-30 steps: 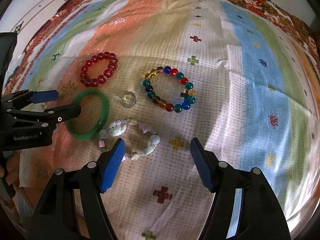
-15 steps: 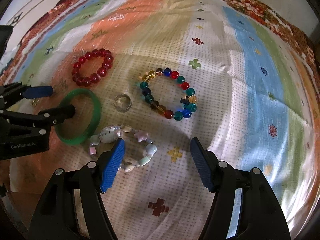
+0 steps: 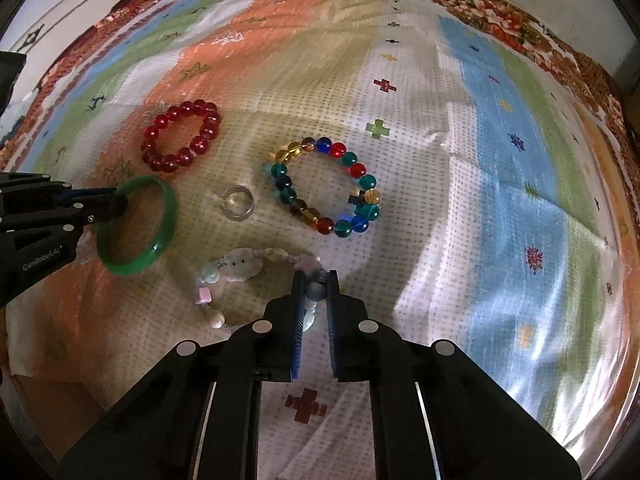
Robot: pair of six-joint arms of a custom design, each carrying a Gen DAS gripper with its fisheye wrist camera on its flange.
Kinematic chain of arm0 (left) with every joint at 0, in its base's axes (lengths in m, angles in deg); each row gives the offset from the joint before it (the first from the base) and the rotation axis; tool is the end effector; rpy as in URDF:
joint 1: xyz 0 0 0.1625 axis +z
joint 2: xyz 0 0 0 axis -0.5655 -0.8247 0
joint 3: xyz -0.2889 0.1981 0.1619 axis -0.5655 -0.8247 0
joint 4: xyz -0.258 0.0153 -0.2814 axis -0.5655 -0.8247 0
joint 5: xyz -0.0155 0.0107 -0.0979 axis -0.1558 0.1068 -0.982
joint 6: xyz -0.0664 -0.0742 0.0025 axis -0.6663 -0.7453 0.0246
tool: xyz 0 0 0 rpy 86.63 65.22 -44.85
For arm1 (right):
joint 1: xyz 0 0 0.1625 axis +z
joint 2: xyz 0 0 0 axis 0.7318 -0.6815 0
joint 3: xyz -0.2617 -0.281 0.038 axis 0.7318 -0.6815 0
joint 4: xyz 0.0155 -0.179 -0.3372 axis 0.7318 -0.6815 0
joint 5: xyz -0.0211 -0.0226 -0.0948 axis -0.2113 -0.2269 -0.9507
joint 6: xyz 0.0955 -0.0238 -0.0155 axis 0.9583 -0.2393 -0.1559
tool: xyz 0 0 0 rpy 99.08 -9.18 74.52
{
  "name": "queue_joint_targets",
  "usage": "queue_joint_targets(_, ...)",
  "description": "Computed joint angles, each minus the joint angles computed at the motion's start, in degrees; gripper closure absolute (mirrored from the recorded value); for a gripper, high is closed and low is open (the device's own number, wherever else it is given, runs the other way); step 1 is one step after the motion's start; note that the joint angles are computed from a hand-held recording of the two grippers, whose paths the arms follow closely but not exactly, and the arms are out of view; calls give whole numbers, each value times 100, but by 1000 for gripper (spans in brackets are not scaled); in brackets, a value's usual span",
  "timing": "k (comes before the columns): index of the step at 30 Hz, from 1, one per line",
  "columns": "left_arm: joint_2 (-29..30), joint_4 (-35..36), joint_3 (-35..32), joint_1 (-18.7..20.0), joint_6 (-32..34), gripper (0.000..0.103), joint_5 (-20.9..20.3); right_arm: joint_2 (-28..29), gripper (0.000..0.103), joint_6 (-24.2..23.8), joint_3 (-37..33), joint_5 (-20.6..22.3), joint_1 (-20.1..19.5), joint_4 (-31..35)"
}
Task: Organize jewelry
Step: 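Grasp the green jade bangle with left tool while right tool grasps white pearl bracelet, then lift the green bangle toward the tin with left tool while right tool lifts pearl bracelet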
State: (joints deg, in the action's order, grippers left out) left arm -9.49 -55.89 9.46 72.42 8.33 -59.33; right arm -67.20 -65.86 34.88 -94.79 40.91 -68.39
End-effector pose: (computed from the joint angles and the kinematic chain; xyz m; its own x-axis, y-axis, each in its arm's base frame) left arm -0.3540 -0.5235 -0.0125 -0.7248 0.1255 -0.6775 0.2915 0.9468 -0.1365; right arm 0.0574 -0.5249 0.2871 -0.6327 -0.3418 0.6949 -0.5051 0.8623 -0.0357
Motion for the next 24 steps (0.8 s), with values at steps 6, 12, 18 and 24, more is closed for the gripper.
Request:
queue_joint_targets(6, -115, -85, 117, -104, -61, 96, 6, -214, 92, 90, 51, 207, 62, 141)
queue_joint_targets(12, -267, -288, 291, -263, -99, 96, 8, -436, 92, 158, 149, 363, 138, 227)
queue_joint_targets(18, -354, -435, 395, -373, -154, 95, 10, -670, 92, 258, 226, 560, 160, 388)
queue_joint_targets(24, -480, -569, 538, -506, -212, 95, 39, -885, 92, 278, 355, 676, 232, 374)
